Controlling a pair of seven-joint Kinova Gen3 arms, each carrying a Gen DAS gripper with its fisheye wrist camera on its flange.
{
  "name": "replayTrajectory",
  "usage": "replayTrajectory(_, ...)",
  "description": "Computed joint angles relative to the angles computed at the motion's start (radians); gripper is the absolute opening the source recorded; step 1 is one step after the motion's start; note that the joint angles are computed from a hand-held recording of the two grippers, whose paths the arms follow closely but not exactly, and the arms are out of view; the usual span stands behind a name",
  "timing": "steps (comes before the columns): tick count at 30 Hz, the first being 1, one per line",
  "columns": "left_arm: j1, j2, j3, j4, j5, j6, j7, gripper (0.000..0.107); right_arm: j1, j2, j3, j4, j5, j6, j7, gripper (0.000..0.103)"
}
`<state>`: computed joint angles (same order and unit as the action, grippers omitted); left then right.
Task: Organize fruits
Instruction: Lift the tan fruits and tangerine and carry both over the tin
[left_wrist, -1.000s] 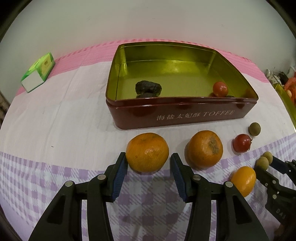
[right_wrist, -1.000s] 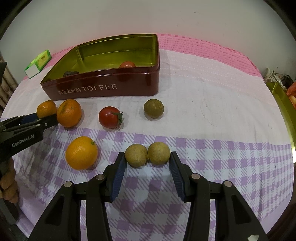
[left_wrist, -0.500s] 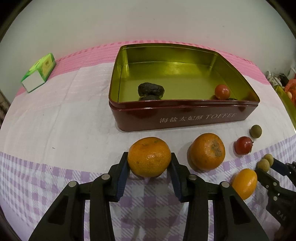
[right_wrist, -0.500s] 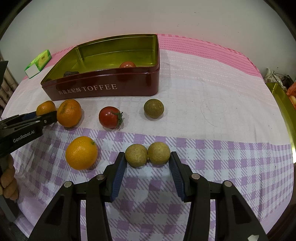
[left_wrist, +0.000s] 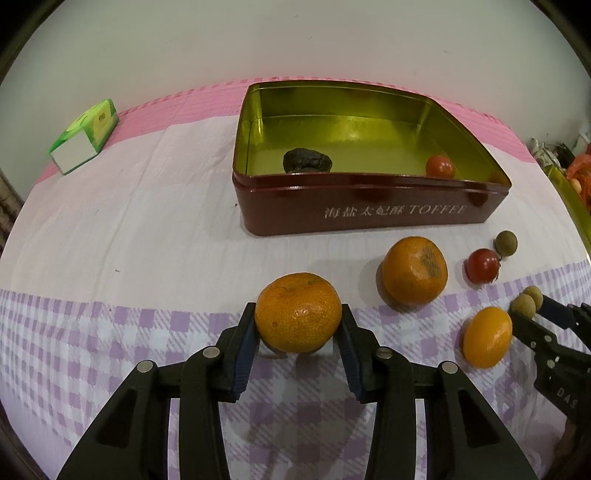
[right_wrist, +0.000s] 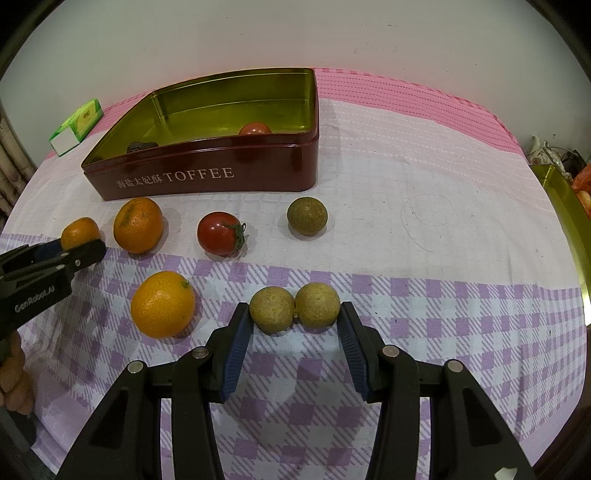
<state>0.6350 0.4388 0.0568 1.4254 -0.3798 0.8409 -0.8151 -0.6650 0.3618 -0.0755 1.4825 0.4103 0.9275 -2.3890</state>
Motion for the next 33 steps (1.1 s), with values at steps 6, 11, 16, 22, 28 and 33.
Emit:
replayTrajectory(6, 0.021, -0.022, -0.005, 0.039, -0.024, -0.011, 0.038, 0.042, 0.001, 0.001, 0.0, -0.002, -0.002, 0.001, 0.002, 0.045)
replayTrajectory(11, 0.035, -0.042, -0.004, 0.078, -0.053, -0.03, 0.082, 0.042, 0.001, 0.001, 0.0, -0.001, -0.001, 0.001, 0.001, 0.045)
replayTrajectory(16, 0.035, -0.051, 0.004, 0.095, -0.067, -0.034, 0.1, 0.042, 0.0, 0.001, 0.0, -0.001, -0.001, 0.002, 0.0, 0.045)
replayTrajectory(22, 0.032, -0.052, 0.008, 0.097, -0.074, -0.037, 0.105, 0.042, -0.001, 0.0, 0.0, -0.001, 0.001, 0.001, -0.002, 0.045)
replayTrajectory(28, 0.04, -0.053, 0.007, 0.102, -0.09, -0.038, 0.118, 0.042, 0.002, 0.006, -0.001, -0.012, -0.003, 0.011, 0.009, 0.045)
replayTrajectory(33, 0.042, -0.052, 0.008, 0.099, -0.096, -0.035, 0.122, 0.042, 0.001, 0.014, 0.0, -0.027, -0.01, 0.024, 0.013, 0.045)
